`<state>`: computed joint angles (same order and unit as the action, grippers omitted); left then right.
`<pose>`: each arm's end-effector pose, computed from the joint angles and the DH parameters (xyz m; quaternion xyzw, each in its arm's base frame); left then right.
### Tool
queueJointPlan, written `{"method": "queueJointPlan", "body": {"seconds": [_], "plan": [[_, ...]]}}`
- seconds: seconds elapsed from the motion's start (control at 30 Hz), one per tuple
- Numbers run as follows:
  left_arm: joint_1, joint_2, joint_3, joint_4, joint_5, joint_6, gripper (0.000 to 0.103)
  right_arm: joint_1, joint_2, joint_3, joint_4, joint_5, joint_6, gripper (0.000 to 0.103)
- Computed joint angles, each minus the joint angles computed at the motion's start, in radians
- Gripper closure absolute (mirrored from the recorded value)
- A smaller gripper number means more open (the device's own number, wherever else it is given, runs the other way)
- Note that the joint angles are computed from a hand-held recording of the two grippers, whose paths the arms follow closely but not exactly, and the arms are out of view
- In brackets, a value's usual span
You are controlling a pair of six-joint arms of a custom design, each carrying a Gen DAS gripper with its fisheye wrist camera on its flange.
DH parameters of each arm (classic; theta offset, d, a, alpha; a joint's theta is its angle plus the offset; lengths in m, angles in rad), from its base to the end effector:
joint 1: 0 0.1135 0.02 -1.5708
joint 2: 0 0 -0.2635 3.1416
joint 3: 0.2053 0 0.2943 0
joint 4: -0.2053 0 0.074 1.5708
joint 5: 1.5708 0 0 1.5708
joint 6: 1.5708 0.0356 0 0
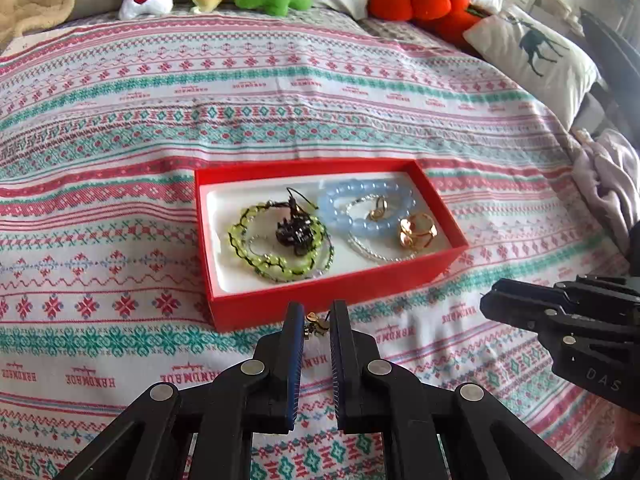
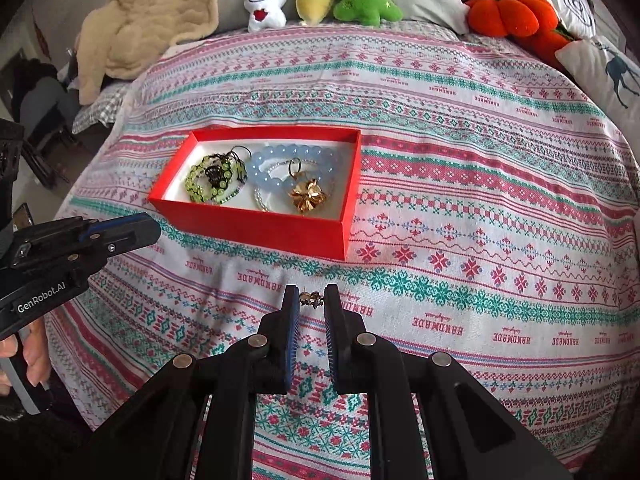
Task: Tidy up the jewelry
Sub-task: 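Carry both gold earrings over the red box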
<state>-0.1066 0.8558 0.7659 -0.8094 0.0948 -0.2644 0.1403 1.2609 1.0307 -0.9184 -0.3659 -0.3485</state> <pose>0.2061 -0.0254 0.2607 -0.0588 0.9414 -0.1047 0.3152 0.2733 0.0515 0.2593 -0.2696 0.9237 0.1555 0.2234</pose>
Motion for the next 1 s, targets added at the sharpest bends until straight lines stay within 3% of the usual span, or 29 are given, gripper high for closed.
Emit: {"method": "queueJointPlan", "body": {"seconds": [0.6,0.87,1.0], "plan": [[0.056,0.23,0.041,0.162,-0.074,-0.005,0.095,0.082,0.214,0.174,0.11,-0.004,0.214,0.09],[0.053,0.261,0.045,0.185,-0.099,0.014,0.093,0.097,0.281,0.209,0.149,-0.005,0.249,0.09],[0.077,0.26,0.05,0.174,-0.068,0.022,0.089,0.101,0.296,0.216,0.157,-0.013,0.252,0.089]]}}
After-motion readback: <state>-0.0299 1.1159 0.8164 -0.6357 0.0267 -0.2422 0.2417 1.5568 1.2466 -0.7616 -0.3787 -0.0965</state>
